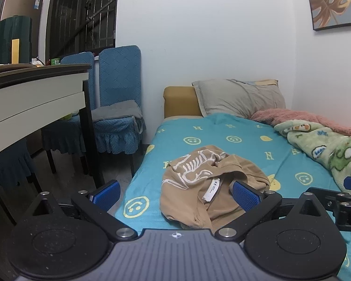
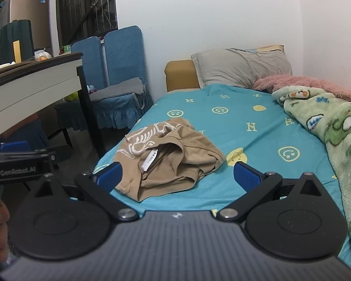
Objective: Fold clothes
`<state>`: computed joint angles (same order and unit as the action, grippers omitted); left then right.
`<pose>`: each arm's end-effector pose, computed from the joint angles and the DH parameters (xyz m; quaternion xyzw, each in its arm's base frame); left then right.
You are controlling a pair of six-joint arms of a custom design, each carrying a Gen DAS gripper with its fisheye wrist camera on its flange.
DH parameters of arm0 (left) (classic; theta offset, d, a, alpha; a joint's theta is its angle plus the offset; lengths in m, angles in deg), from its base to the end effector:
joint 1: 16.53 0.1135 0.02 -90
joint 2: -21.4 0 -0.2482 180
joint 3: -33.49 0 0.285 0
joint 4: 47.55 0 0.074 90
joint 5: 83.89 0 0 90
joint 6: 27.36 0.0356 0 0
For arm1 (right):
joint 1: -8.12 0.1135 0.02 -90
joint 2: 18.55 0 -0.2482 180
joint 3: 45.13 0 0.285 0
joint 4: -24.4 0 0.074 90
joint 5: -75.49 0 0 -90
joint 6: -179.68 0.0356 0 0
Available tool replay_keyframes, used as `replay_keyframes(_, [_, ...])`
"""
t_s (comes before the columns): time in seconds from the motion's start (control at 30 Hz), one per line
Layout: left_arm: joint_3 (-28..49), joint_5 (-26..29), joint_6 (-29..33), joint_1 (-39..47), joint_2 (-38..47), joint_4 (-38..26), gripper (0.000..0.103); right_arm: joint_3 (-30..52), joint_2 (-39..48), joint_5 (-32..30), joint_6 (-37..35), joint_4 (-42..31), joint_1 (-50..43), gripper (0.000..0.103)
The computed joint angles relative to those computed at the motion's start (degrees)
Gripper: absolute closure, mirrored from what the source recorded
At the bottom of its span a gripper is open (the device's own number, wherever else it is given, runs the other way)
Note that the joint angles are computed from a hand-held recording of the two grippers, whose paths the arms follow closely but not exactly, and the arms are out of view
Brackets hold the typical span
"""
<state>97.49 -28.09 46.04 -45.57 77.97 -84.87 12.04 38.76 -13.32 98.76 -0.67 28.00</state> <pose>0.2331 -0.1066 0.3059 -0.0568 0.8384 0.0489 0.5399 0.2543 0.0912 0.2750 -0.0739 0.8411 0.1255 0.5209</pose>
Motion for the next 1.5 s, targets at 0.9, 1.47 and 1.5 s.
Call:
replay_keyframes(0.9, [-1.0, 1.3, 0.5, -0.5, -1.0, 0.4, 0.000, -0.1, -0.6, -0.4, -0.5, -0.5, -0.3, 0.000])
replay_keyframes(1.47, [-1.8, 11.0, 3.8, 6.0, -1.7, 1.5, 0.000, 20.1, 7.3, 0.6, 8.8, 3.9, 3.0, 0.000])
replay_keyframes(1.5, [-1.1, 13.2, 3.8, 6.6, -0.6, 0.7, 0.000, 21.6, 8.0, 0.5, 9.1, 4.5, 2.8, 0.000])
